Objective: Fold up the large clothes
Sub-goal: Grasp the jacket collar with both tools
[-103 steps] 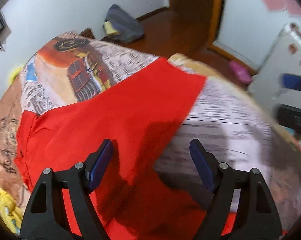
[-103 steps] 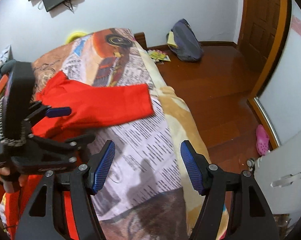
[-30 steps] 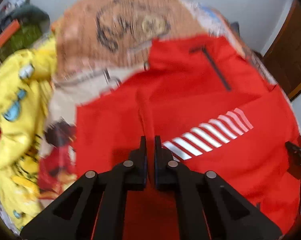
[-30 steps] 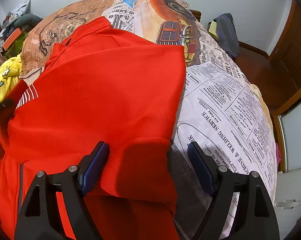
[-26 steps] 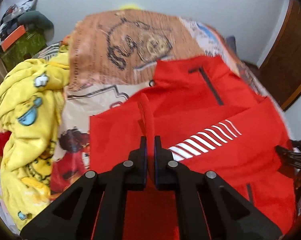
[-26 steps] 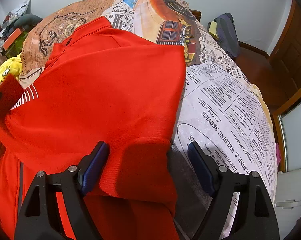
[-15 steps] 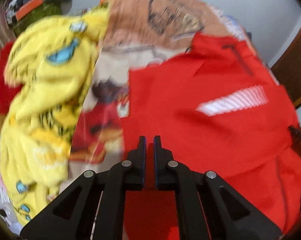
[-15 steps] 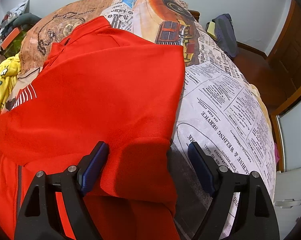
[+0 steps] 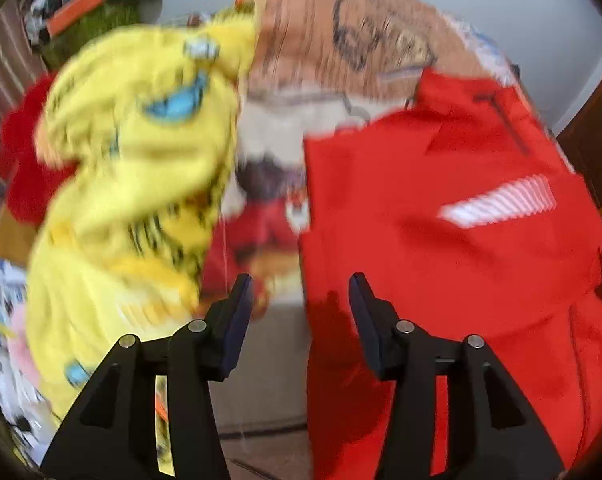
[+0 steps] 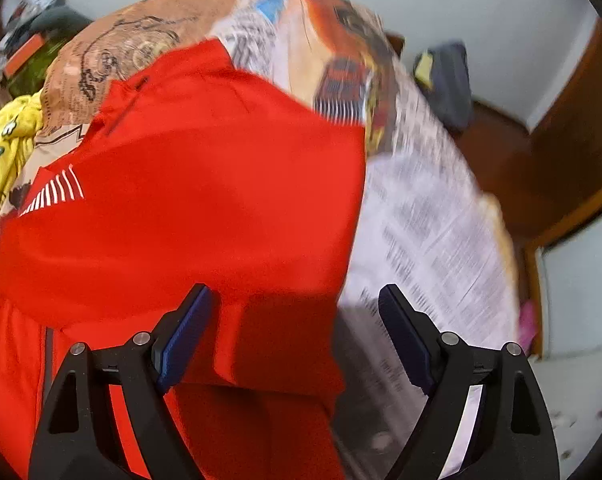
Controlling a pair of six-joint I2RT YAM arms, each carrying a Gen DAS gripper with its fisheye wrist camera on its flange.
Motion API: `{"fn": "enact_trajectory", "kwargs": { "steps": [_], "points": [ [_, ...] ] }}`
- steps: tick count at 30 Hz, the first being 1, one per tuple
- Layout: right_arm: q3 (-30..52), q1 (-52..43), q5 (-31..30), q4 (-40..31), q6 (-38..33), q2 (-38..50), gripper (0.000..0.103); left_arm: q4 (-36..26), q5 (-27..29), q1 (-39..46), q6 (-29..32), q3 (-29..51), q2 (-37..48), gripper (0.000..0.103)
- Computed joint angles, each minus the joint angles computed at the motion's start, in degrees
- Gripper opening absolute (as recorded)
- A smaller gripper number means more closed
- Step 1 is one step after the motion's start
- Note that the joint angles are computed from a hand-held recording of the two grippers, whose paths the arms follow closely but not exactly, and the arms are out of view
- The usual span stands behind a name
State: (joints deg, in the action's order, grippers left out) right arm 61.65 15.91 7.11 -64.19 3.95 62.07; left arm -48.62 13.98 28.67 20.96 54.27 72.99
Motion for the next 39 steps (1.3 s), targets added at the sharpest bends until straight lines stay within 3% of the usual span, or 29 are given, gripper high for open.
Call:
{"fn": "enact_trajectory", "kwargs": {
  "steps": [10, 15, 21, 29, 39],
  "points": [
    [15.4, 5.3, 0.2, 3.3, -0.8, 9.7, 0.083, 1.0, -1.7, -14.6, -7.9, 15.6, 4.8, 0.066],
    [20.0, 6.4, -0.6, 7.9, 0.6, 17.2, 0.083, 4.2, -5.2, -22.6, -11.3, 21.8, 11.8, 0.072],
    [23.2, 8.4, 0.2, 11.6, 1.0, 27.2, 0.083, 9.0, -9.7, -29.0, -13.6, 26.3, 23.3, 0.072],
    [26.2, 6.7, 1.0, 15.9, -3.5, 38.0, 0.083, 13.5, -11.1, -32.7, -15.8, 32.1, 36.7, 0.072],
    [34.2, 1.5, -7.2, 17.4, -4.7, 47.8, 0.080, 12.0, -4.7, -31.3, -22.8, 45.9, 51.7, 0.072]
  ]
}}
